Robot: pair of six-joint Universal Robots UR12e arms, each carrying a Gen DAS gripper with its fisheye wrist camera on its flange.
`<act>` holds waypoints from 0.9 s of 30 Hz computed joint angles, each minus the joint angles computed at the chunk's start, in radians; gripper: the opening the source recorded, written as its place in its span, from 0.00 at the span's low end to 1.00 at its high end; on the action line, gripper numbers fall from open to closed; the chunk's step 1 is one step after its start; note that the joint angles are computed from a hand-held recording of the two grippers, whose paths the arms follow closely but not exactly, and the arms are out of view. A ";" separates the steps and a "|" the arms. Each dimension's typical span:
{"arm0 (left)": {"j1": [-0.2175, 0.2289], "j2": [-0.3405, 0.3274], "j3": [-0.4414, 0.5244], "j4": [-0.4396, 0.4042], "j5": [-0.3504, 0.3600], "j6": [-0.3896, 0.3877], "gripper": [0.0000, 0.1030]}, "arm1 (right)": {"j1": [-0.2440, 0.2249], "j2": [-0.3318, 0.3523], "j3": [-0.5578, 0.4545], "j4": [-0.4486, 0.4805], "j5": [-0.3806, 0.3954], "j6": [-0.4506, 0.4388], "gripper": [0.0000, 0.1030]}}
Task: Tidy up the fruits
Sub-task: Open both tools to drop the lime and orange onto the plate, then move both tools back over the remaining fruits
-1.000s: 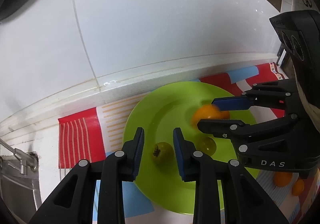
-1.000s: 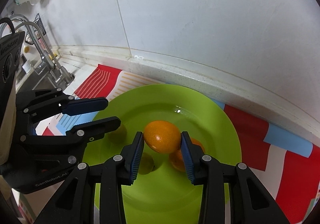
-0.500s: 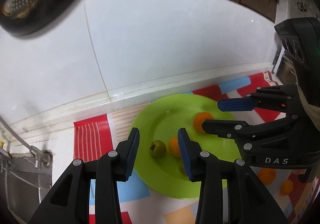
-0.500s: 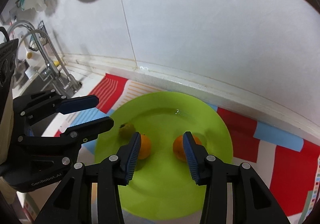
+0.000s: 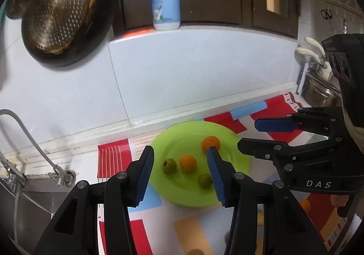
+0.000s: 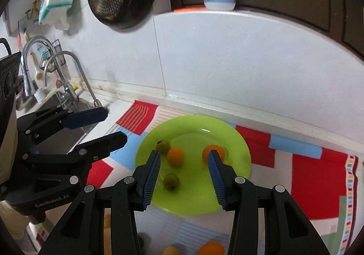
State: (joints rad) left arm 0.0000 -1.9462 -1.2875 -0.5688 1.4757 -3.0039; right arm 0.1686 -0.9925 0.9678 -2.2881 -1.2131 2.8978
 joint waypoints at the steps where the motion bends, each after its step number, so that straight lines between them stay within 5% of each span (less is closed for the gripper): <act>1: -0.003 0.010 -0.009 0.005 0.001 -0.003 0.49 | -0.001 -0.009 0.013 -0.010 0.000 0.007 0.43; 13: -0.029 0.108 -0.114 0.041 0.033 -0.060 0.62 | -0.021 -0.142 0.204 -0.158 -0.026 0.103 0.43; 27: -0.059 0.165 -0.208 0.096 0.065 -0.085 0.66 | -0.034 -0.240 0.362 -0.239 -0.092 0.162 0.49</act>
State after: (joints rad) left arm -0.0591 -1.7807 -1.4958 -0.4727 1.5403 -3.0884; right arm 0.1350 -1.2328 1.3299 -2.5275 -1.3050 3.0598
